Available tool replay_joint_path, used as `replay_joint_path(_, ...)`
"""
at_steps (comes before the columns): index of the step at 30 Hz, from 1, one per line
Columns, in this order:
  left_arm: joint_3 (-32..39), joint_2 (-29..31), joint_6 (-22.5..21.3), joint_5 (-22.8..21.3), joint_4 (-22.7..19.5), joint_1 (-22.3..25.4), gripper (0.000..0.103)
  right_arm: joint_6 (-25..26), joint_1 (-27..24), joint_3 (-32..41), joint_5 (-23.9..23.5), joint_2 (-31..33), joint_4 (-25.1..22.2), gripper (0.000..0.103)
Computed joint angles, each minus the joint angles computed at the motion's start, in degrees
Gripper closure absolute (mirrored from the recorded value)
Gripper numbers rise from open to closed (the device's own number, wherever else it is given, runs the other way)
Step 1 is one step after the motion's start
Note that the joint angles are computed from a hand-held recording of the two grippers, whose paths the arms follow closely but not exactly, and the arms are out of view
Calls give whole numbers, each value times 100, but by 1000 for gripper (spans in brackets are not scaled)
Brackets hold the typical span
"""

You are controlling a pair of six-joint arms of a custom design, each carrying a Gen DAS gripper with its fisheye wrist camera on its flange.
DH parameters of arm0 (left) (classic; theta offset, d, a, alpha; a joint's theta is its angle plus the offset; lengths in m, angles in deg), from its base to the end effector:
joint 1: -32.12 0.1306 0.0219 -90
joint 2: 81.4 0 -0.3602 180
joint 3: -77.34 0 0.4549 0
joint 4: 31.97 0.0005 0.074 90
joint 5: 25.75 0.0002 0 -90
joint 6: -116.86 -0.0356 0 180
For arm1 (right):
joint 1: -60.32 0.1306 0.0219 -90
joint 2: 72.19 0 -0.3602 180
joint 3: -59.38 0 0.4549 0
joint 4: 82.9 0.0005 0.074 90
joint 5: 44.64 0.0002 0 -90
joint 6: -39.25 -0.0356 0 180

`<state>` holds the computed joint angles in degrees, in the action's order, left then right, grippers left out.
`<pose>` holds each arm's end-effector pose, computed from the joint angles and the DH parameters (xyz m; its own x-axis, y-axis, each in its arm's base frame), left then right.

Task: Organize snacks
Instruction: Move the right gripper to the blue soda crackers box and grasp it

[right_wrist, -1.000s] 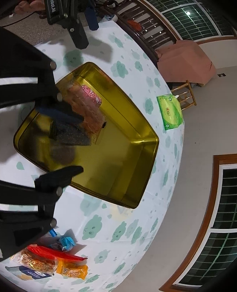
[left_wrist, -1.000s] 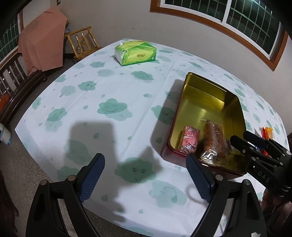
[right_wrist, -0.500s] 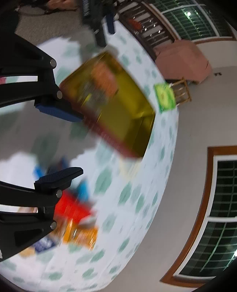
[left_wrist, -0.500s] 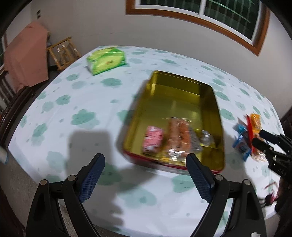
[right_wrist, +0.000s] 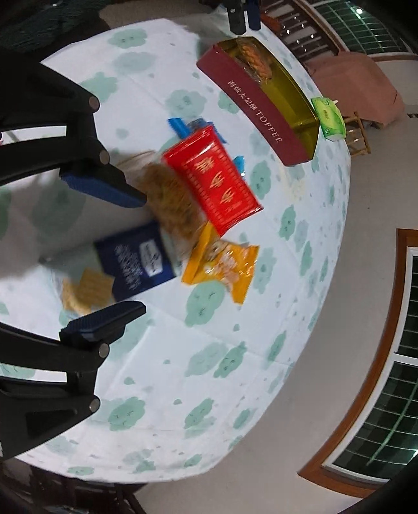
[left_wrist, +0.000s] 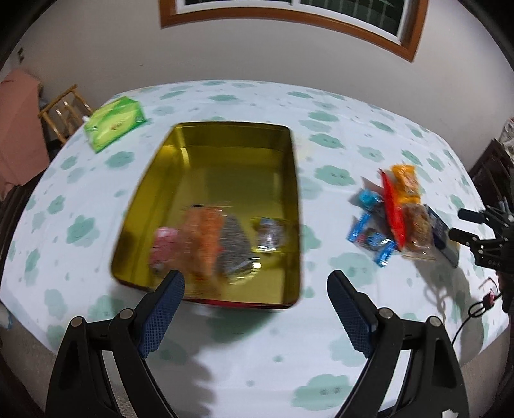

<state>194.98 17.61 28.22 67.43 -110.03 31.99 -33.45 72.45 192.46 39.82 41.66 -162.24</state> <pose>0.5649 -0.0038 0.5373 -0.8615 -0.0217 -0.5073 0.0100 0.9982 -0.0598 0.6363 0.1398 0.5149 -0.7331 -0.4603 -0.5007 -0.4967 0.8653 -0.0683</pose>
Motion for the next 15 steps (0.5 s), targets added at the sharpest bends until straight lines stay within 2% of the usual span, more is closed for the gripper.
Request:
replay_joint_path(9,284,301,39,159,-329,-475,15,604,-183,141,-445,302,-293,36)
replay_joint_path(15,461,542,41,247,-433,-702,15,493,-246,-50,-650,269,-108,36)
